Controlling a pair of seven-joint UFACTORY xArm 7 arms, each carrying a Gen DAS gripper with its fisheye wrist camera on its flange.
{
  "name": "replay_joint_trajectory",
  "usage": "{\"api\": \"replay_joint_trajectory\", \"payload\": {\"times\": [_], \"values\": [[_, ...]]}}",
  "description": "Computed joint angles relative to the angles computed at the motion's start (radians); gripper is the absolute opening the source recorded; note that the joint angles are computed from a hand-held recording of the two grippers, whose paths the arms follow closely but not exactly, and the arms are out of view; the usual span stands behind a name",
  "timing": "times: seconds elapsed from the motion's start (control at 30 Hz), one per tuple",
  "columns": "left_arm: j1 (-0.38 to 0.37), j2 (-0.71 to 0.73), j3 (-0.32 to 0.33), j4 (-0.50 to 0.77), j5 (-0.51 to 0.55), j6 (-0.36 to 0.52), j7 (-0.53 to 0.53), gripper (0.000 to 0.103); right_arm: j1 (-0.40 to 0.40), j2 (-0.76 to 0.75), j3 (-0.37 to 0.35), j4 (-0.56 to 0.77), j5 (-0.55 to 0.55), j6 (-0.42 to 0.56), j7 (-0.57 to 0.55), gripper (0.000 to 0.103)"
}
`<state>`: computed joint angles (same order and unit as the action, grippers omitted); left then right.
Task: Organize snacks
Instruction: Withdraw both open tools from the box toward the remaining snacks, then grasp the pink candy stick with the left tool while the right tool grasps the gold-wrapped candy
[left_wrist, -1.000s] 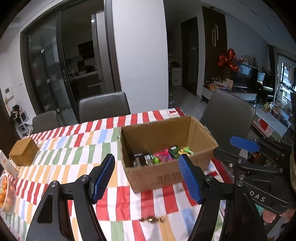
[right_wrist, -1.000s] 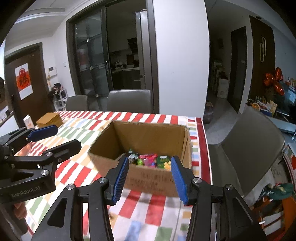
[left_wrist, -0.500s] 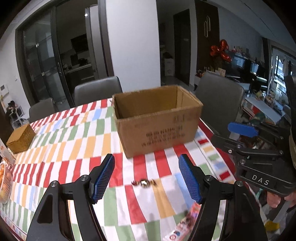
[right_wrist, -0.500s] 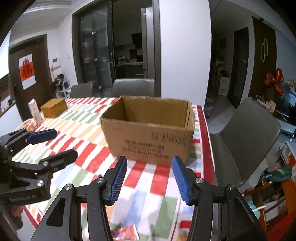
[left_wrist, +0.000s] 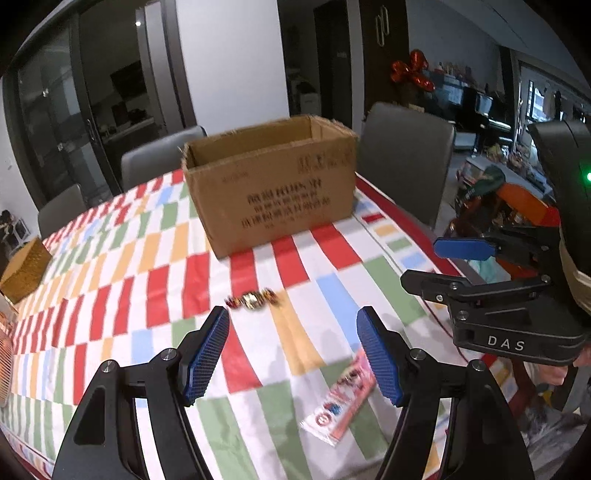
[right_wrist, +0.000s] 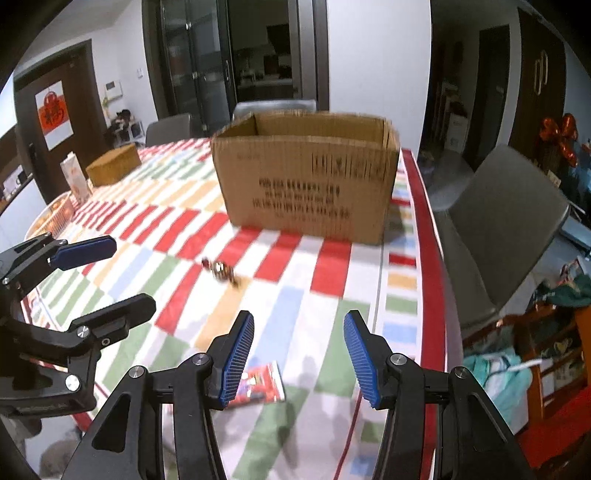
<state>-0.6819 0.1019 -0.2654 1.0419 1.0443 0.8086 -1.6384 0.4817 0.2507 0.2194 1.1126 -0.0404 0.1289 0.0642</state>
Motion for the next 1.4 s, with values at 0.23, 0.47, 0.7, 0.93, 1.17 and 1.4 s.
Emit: {"api": "replay_joint_trajectory", "payload": {"times": [0.23, 0.47, 0.7, 0.93, 1.17, 1.4], "values": [[-0.009, 0.058, 0.01, -0.009, -0.048, -0.088, 0.022, 0.071, -0.017, -0.012, 0.023, -0.065, 0.031, 0.028, -0.033, 0.052], [-0.017, 0.132, 0.05, -0.007, -0.091, -0.222, 0.083, 0.071, -0.005, 0.0, 0.012, -0.088, 0.033, 0.07, -0.021, 0.052], [-0.048, 0.204, 0.093, 0.032, -0.147, -0.236, 0.149, 0.07, 0.008, 0.018, -0.01, -0.086, 0.0, 0.102, 0.019, 0.052], [-0.088, 0.264, 0.127, 0.094, -0.158, -0.193, 0.169, 0.065, -0.017, 0.036, 0.013, -0.077, 0.038, 0.12, -0.001, 0.052], [-0.092, 0.268, 0.162, 0.073, -0.154, -0.298, 0.12, 0.036, -0.021, 0.044, 0.012, -0.071, 0.051, 0.125, -0.002, 0.052], [-0.082, 0.233, 0.186, 0.022, -0.126, -0.387, 0.024, 0.025, -0.026, 0.062, 0.026, -0.052, 0.072, 0.129, -0.023, 0.052]]}}
